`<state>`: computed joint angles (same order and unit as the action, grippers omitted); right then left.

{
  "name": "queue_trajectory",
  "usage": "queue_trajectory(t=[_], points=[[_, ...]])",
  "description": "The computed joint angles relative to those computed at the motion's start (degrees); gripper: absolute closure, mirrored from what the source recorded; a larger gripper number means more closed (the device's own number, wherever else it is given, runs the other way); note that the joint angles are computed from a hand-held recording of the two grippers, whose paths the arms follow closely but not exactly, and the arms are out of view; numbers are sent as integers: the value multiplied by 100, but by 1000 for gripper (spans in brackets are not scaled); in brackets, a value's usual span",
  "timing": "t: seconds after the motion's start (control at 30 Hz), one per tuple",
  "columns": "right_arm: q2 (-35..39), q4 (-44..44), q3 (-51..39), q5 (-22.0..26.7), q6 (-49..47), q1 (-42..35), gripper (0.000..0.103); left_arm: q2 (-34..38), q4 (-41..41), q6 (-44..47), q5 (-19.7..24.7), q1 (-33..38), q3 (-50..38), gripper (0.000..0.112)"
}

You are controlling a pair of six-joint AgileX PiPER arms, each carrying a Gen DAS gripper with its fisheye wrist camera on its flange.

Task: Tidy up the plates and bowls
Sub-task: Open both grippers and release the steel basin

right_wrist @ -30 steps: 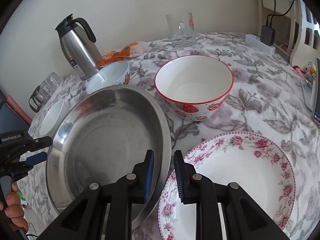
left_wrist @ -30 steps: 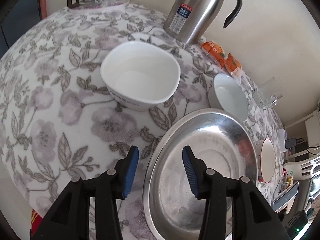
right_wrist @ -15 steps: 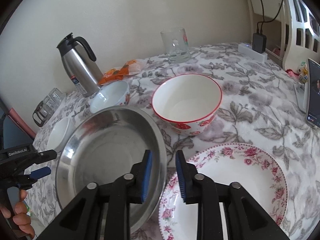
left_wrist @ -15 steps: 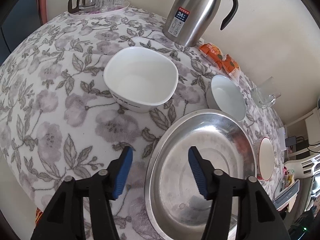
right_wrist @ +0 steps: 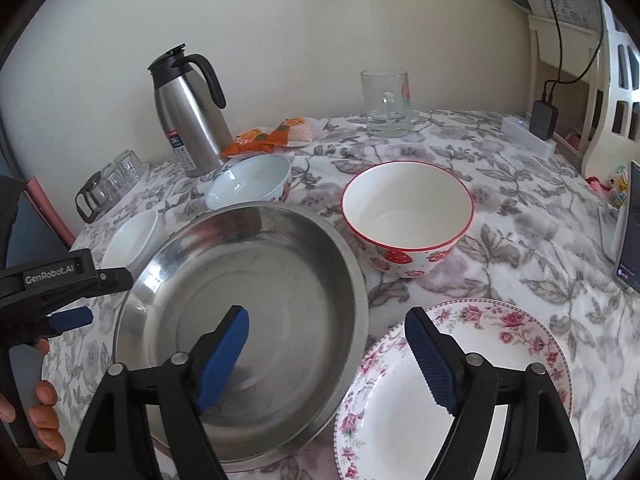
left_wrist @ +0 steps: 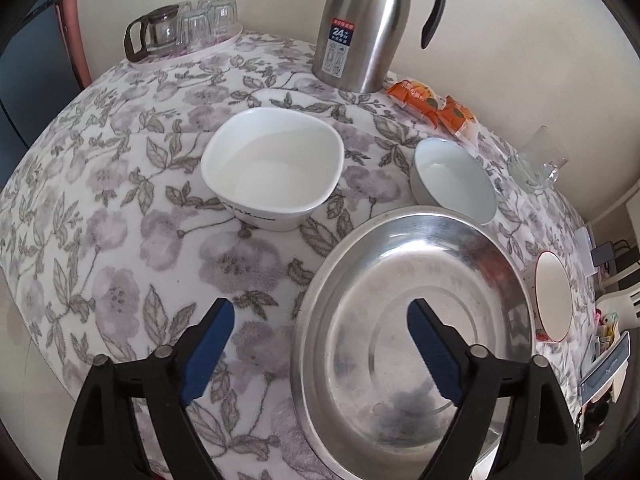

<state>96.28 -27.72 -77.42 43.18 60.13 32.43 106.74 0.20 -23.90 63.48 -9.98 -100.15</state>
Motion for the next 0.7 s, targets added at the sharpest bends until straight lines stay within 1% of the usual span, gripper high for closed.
queue_trajectory(t=[0.03,0.07,0.1,0.33,0.5,0.57,0.7], points=[[-50,-38,60,-9,59,-17,11,-28,23,-19,-29,-31,18,15],[-112,-108,134,-16,152,-38,2,-66,43,-39,-72,-66,47,15],[-159,-182,191,-20,236,-44,0,-110,50,-44,-118,-104,78,15],[-597,-468,670,-44,638,-254,0,-364,159,-159,-422,-492,230,15],[-1046,-623,1144,-83,952,-526,0,-653,25,-131,-908,-826,543,15],[-1261,-645,1371,-124,1078,-678,0,-789,50,-166,-1192,-1014,709,15],[-1700,-717,1808,2,1348,-1047,0,-978,206,-226,-1599,-1467,870,15]])
